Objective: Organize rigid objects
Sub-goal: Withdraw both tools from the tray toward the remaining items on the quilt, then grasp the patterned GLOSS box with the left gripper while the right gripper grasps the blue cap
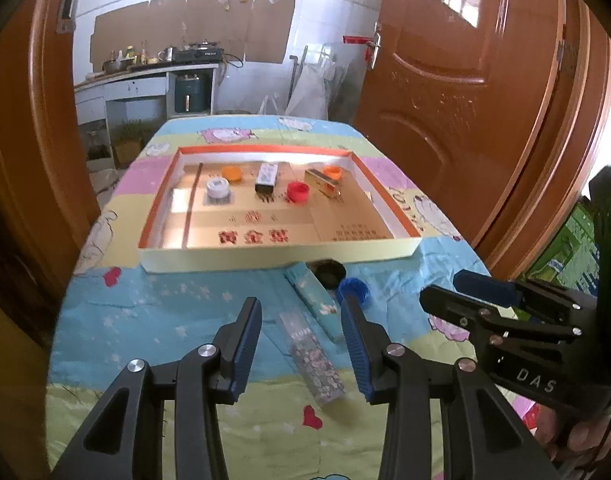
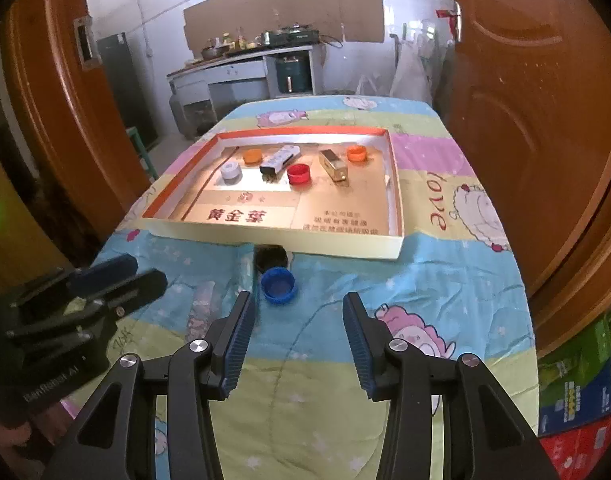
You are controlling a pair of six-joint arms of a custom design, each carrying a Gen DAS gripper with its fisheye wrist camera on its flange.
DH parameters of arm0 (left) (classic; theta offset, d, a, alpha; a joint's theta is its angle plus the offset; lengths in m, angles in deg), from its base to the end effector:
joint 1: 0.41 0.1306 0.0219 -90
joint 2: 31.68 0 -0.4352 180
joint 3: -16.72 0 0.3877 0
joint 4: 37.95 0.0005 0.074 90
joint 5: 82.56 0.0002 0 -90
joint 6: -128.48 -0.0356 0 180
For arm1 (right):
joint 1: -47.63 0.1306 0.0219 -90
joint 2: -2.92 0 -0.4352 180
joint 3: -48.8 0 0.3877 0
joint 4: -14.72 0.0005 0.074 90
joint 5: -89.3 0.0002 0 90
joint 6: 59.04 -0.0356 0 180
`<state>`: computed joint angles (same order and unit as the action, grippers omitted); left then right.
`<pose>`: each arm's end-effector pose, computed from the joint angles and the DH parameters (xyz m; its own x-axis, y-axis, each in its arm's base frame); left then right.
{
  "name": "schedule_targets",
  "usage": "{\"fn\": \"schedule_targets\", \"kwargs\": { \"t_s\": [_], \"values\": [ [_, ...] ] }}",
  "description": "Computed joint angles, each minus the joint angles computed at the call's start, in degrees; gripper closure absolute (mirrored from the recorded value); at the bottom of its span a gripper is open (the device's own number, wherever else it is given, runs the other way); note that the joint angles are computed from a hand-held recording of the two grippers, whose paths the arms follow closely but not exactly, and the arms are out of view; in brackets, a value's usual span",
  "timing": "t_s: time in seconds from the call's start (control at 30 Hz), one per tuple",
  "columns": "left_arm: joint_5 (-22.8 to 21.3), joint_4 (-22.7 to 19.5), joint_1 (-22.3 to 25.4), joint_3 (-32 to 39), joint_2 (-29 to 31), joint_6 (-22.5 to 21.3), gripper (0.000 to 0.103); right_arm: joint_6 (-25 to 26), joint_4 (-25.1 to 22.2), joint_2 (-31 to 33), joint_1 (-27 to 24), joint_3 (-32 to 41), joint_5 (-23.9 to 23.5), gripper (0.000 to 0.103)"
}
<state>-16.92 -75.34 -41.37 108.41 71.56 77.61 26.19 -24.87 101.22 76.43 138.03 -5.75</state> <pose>0.4406 -0.3637 0.3962 -0.6894 -0.1628 -0.7058 -0.0548 0.9833 -0.1733 0.4717 0.2623 0.4178 -0.6998 -0.2902 -0.6527 -0.4743 0.8720 0.1208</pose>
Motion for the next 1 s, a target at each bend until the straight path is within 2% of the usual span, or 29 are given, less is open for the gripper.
{"fn": "schedule_targets", "kwargs": {
  "t_s": [0.33,0.57,0.67,0.87,0.93,1.0],
  "values": [
    [0.25,-0.39,-0.89,0.39,3.33,1.78,0.062,-0.26,-0.05,0.03,-0.96,-0.81,-0.79,0.056],
    [1.8,-1.68,-0.06,1.37,5.78,4.9,0.062,-0.41,0.02,-0.08,-1.81,-1.39,-1.25,0.056],
    [2.25,-2.43,0.18,1.18,6.2,6.41,0.062,-0.77,-0.03,0.09,-2.29,-1.41,-1.51,0.056],
    [3.12,-1.42,1.0,0.41,5.66,6.56,0.062,-0.69,-0.15,0.58,-2.5,-1.43,-2.18,0.056],
    [3.97,-1.21,1.37,-0.07,5.2,6.43,0.064,-0.56,-0.1,0.64,-2.51,-1.42,-2.2,0.056],
    [4.72,-0.73,1.48,-0.65,4.65,6.24,0.072,-0.77,-0.1,0.74,-2.55,-1.38,-2.23,0.056]
  ]
}}
